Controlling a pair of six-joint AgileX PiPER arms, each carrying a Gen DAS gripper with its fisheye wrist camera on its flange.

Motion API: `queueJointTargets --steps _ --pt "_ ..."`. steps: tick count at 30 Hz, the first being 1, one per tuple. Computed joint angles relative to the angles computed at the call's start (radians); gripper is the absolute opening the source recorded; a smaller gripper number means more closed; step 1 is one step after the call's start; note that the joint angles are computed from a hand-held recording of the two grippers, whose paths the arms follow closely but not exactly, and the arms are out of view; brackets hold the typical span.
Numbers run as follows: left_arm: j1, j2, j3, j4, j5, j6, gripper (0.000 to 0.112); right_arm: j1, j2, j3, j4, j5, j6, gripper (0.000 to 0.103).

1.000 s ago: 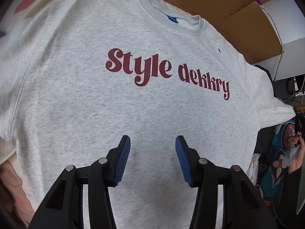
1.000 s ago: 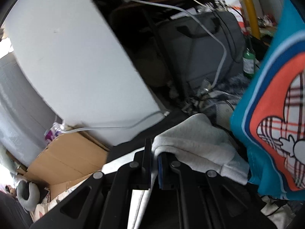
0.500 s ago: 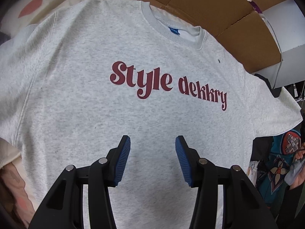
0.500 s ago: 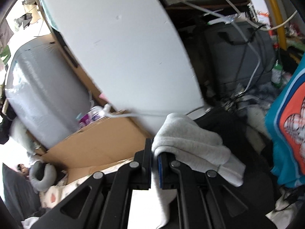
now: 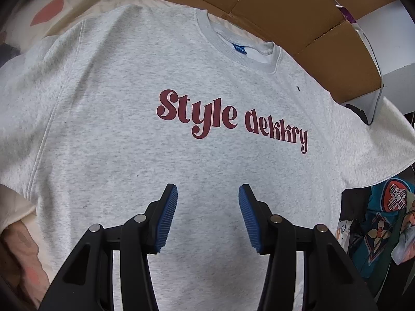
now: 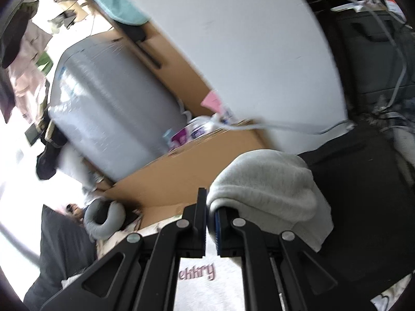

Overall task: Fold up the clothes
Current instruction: 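Carry the sleeve across the sweatshirt body and open the right gripper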

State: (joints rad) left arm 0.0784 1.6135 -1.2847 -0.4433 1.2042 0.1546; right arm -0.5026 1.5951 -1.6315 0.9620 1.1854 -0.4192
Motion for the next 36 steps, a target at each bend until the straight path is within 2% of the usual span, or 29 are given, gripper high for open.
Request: queueJointTargets --steps 6,13,30,32,35,36 --pt "0.0 0.004 -0.001 -0.003 0.002 0.016 0.05 0.074 -0.017 0.075 0.036 0.025 -0.043 0.004" --pt "-0.001 -0.001 0.001 -0.008 -0.002 0.013 0.05 0.172 -0.019 0.149 0.036 0.01 -0.046 0.004" --pt "-0.016 -0.001 -0.012 0.001 -0.011 0.019 0.05 0.448 -0.002 0.364 0.022 -0.133 -0.098 0.007" --pt "-0.015 0.001 -0.014 0.004 -0.011 0.02 0.05 0.479 0.005 0.396 0.0 -0.145 -0.102 0.01" --pt "-0.018 0.003 -0.02 0.013 -0.01 0.02 0.05 0.515 0.013 0.422 -0.025 -0.135 -0.098 0.027" --pt "-0.019 0.006 -0.027 0.014 -0.008 0.019 0.05 0.525 0.013 0.429 -0.034 -0.13 -0.097 0.037"
